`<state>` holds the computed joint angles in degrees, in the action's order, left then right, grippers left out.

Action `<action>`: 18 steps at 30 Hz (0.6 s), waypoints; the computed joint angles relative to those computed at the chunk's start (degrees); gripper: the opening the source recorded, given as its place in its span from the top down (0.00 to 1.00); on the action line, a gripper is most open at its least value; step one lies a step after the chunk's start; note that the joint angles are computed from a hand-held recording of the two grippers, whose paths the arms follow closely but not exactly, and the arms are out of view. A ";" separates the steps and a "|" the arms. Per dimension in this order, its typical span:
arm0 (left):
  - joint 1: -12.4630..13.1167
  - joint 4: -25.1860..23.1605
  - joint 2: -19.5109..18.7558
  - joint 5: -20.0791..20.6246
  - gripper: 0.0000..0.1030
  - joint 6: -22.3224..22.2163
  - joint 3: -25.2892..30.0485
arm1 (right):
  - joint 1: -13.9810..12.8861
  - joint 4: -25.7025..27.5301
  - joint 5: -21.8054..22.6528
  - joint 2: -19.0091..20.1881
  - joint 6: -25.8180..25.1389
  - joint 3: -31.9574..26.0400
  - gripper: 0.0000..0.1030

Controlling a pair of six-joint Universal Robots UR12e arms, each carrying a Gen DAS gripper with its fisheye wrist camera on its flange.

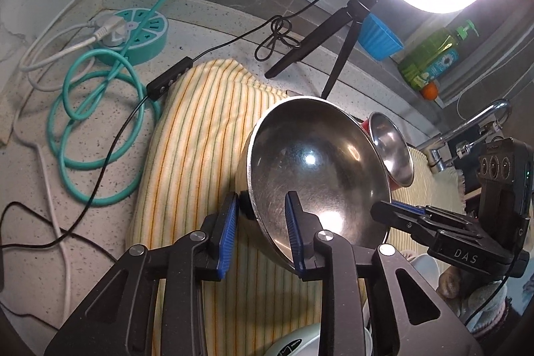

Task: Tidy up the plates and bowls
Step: 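Close both tools on the large steel bowl rim and lift it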

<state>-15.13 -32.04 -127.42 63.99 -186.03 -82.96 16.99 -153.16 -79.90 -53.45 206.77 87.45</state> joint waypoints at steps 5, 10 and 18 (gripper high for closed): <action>-0.33 0.62 0.59 0.87 0.76 0.72 -0.63 | 0.08 -1.07 -0.14 -0.82 0.11 1.27 0.78; -0.59 2.16 1.48 1.18 0.76 0.45 -1.69 | 0.24 -3.12 -0.81 -2.22 -0.11 2.63 0.78; -1.42 5.63 3.49 1.25 0.76 0.04 -3.39 | 0.09 -6.95 -0.96 -5.70 0.13 6.58 0.78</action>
